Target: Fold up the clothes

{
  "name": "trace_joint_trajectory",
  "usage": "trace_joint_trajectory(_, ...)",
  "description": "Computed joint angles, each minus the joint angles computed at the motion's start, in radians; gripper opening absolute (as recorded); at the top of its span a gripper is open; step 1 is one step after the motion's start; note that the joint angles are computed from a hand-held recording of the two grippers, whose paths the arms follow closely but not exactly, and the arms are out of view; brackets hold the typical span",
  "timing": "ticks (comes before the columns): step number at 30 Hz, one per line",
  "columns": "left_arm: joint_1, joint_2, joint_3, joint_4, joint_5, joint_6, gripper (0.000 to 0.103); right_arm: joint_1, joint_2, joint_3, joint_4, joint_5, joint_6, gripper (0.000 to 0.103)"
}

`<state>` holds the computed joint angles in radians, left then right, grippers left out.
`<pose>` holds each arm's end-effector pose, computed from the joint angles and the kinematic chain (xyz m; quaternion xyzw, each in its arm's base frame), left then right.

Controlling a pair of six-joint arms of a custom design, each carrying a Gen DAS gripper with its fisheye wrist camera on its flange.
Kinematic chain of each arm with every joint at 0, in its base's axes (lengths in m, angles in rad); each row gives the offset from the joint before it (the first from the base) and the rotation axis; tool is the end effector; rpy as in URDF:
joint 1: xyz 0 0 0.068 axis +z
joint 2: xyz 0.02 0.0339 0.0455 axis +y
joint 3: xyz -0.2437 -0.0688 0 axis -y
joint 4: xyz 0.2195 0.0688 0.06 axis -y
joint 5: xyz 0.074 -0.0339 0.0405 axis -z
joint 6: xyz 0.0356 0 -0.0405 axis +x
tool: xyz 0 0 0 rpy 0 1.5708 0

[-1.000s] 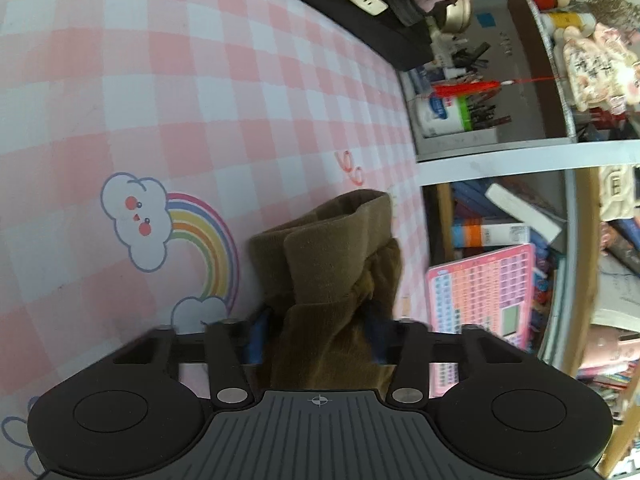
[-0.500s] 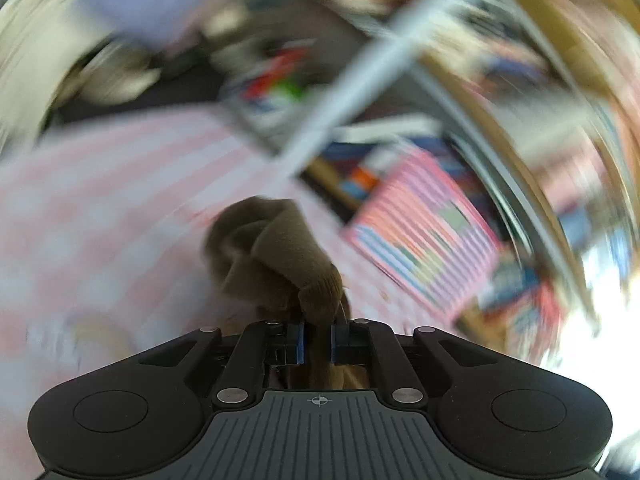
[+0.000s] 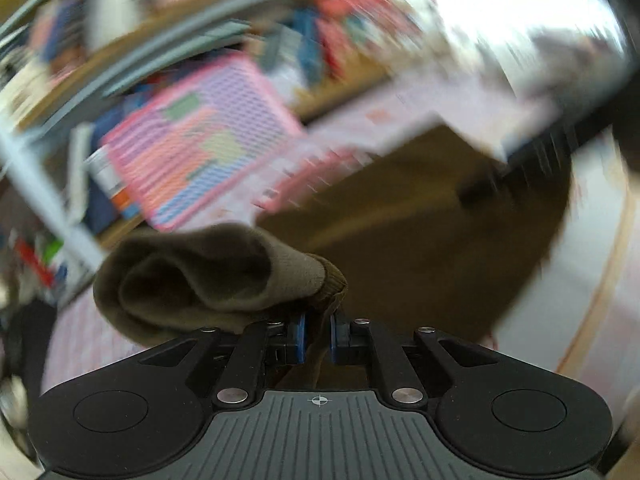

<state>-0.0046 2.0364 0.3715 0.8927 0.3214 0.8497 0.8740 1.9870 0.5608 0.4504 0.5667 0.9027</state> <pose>0.2457 -0.0124 0.0319 0.4334 0.8020 0.0229 0.4105 0.1865 0.1931 0.0417 0.0951 0.9167 0.0498 0.3849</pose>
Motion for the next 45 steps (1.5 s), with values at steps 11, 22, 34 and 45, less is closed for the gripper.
trace_joint_trajectory(11,-0.002,-0.055,-0.037,-0.091,-0.162,-0.125,0.024,-0.156,0.050,-0.143,0.339,-0.250,-0.109,0.073)
trace_joint_trajectory(22,0.418,-0.210,-0.053,-0.169,0.203,-0.724,0.049,-0.339,0.289,0.143,0.420,-0.781,0.128,0.082)
trace_joint_trajectory(34,0.581,-0.211,-0.007,-0.260,0.243,-0.646,0.050,-0.348,0.345,0.175,0.879,-0.983,0.288,0.017)
trace_joint_trajectory(45,0.584,-0.166,0.084,-0.369,0.299,-0.566,0.050,-0.316,0.451,0.262,0.582,-0.812,0.385,0.034)
